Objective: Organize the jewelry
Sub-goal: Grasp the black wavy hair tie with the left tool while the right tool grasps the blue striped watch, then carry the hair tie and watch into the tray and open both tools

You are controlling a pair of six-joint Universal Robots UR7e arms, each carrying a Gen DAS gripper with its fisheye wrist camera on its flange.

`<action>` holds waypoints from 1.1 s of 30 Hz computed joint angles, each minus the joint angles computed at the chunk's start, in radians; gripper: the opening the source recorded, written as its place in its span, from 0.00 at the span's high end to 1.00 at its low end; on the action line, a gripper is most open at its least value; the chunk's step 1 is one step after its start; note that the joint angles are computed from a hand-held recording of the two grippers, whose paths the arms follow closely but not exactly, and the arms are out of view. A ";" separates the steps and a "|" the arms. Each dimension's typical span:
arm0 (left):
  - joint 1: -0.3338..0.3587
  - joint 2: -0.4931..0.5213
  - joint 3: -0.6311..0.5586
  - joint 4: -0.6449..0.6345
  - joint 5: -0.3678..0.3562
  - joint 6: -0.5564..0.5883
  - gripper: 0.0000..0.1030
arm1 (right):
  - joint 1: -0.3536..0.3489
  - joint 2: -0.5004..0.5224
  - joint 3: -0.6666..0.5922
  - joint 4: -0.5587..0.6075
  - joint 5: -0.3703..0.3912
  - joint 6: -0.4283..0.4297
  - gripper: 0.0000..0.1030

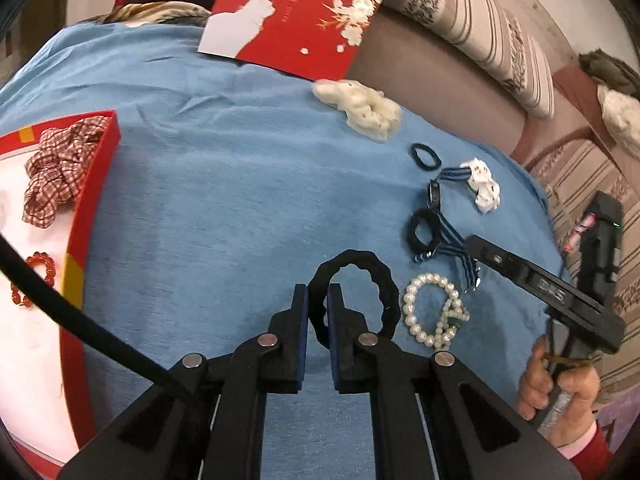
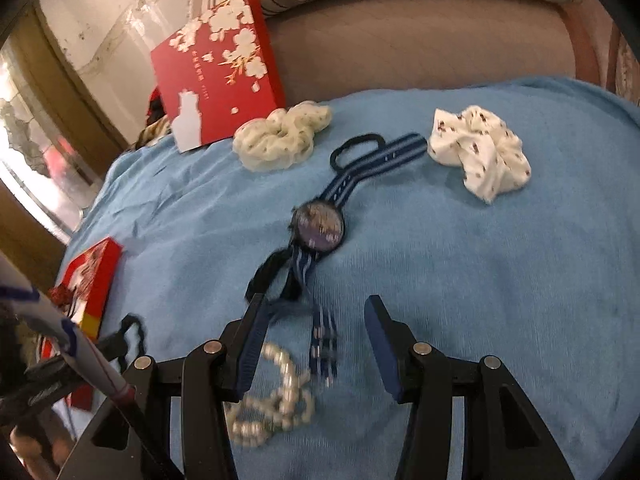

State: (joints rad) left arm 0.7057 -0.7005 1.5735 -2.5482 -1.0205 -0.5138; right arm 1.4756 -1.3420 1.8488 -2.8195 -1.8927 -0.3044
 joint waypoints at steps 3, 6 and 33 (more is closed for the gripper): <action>-0.008 -0.010 0.010 -0.010 0.021 0.019 0.91 | 0.009 0.041 -0.046 0.003 -0.026 0.050 0.48; -0.018 -0.021 0.023 -0.021 0.048 0.040 0.91 | 0.013 0.071 -0.095 0.047 -0.013 0.098 0.48; 0.023 -0.396 0.246 0.075 0.287 -0.211 0.91 | 0.336 0.185 -0.141 -0.140 -0.402 -0.111 0.86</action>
